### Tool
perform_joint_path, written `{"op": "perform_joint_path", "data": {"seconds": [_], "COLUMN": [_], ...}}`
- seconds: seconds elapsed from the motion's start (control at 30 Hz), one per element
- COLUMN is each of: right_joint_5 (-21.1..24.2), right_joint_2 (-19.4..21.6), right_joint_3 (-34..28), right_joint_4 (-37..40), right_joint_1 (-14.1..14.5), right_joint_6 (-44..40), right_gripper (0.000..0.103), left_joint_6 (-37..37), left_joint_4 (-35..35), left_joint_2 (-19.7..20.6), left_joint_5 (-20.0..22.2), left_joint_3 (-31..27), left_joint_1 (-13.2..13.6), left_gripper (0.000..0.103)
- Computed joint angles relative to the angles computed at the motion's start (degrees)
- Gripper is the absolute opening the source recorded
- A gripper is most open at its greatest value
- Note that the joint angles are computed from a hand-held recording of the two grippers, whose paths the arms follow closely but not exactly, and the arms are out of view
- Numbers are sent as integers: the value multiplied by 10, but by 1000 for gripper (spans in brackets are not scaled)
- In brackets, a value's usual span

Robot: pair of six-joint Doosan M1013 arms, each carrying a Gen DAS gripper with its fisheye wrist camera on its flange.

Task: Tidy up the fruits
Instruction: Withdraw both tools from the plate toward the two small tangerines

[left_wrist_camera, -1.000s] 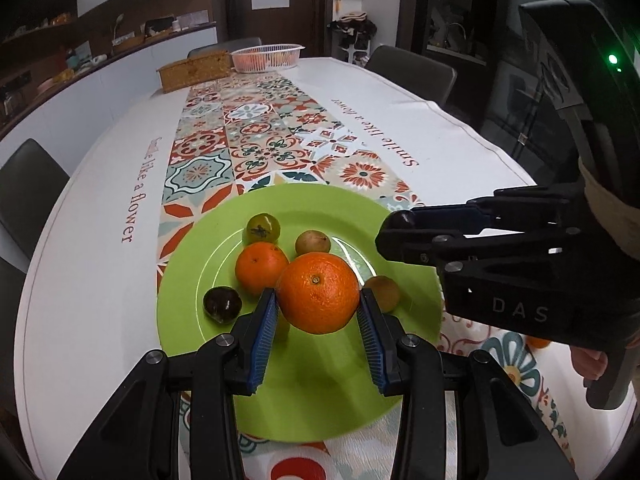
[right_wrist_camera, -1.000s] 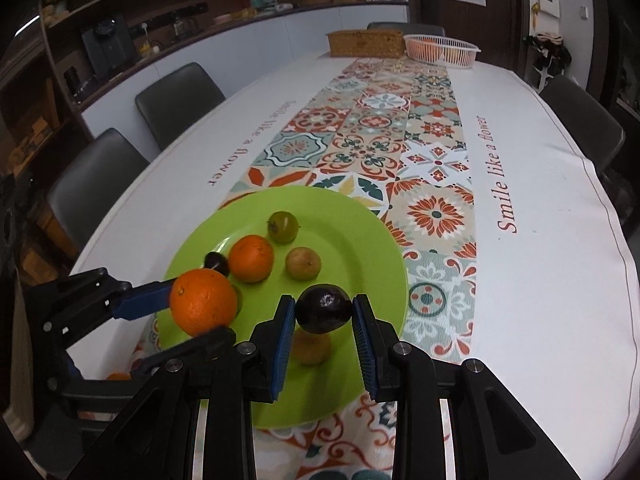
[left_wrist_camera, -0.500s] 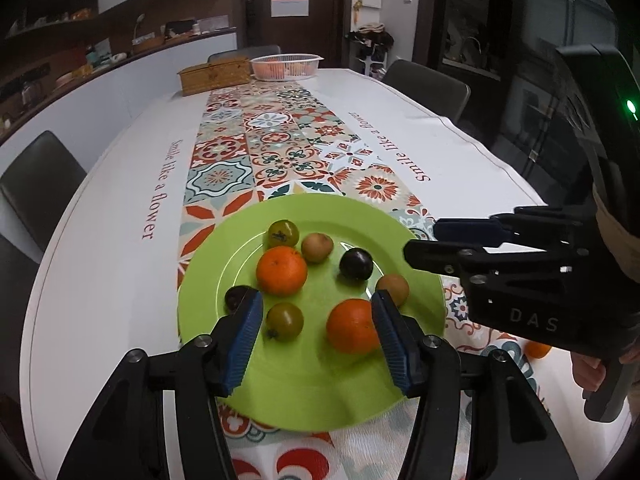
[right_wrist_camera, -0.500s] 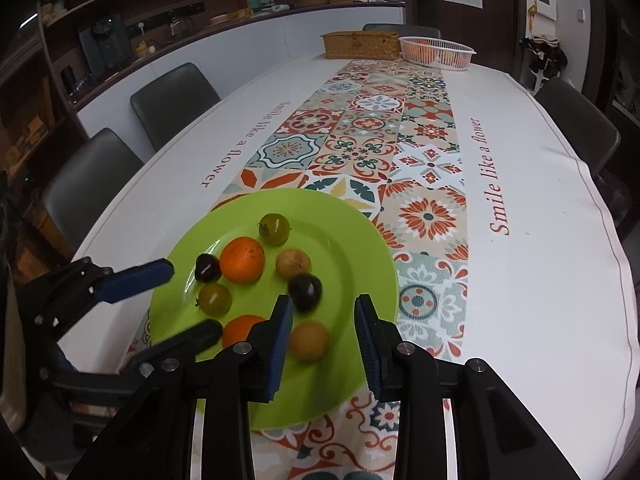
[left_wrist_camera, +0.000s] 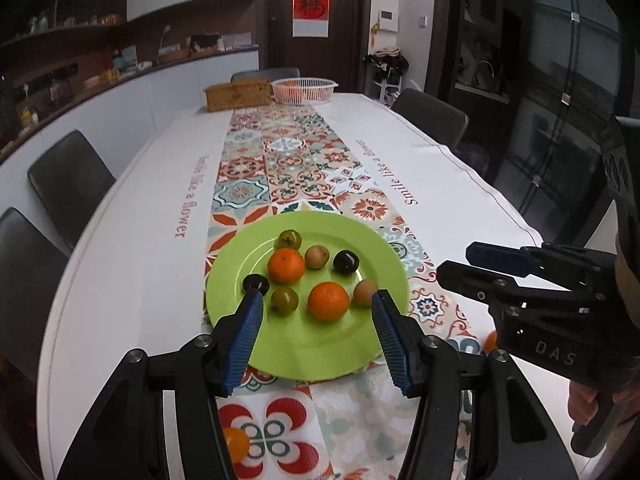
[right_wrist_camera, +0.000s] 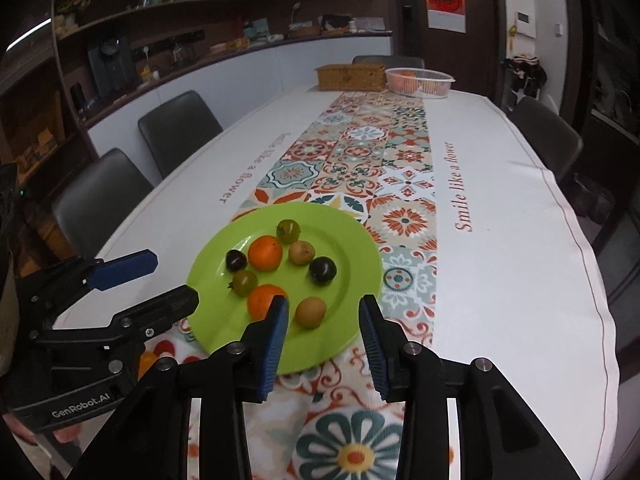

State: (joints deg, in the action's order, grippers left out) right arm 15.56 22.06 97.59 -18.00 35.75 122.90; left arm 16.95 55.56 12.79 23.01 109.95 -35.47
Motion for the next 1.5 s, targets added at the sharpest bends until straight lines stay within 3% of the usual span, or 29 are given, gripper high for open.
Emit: {"op": "perform_joint_path", "data": {"seconds": [0.13, 0.3, 0.5, 0.63, 0.73, 1.13, 1.37, 1.5], "right_joint_5": [-13, 7, 25, 38, 56, 91, 133, 145], "right_joint_2": [-22, -46, -72, -86, -90, -82, -66, -57], "right_joint_3": [26, 55, 89, 110, 122, 153, 146, 140], "right_joint_4": [-56, -247, -371, -430, -473, -532, -484, -420], "right_joint_1": [6, 23, 38, 46, 54, 69, 75, 71], "right_joint_6": [77, 282, 436, 525, 590, 719, 684, 682], "right_gripper": [38, 50, 62, 67, 69, 69, 69, 69], "left_joint_6": [-31, -95, -157, -213, -234, -280, -286, -342], "left_joint_4": [28, 76, 106, 122, 121, 102, 83, 88], "left_joint_2": [-15, -33, -54, -67, -69, -58, -43, -47], "left_joint_5": [20, 55, 87, 107, 134, 151, 176, 173], "left_joint_3": [10, 27, 52, 70, 79, 111, 109, 124], "left_joint_1": [-18, -42, -69, -82, -93, -104, -101, -99], "left_gripper": [62, 67, 74, 86, 87, 87, 87, 88]}}
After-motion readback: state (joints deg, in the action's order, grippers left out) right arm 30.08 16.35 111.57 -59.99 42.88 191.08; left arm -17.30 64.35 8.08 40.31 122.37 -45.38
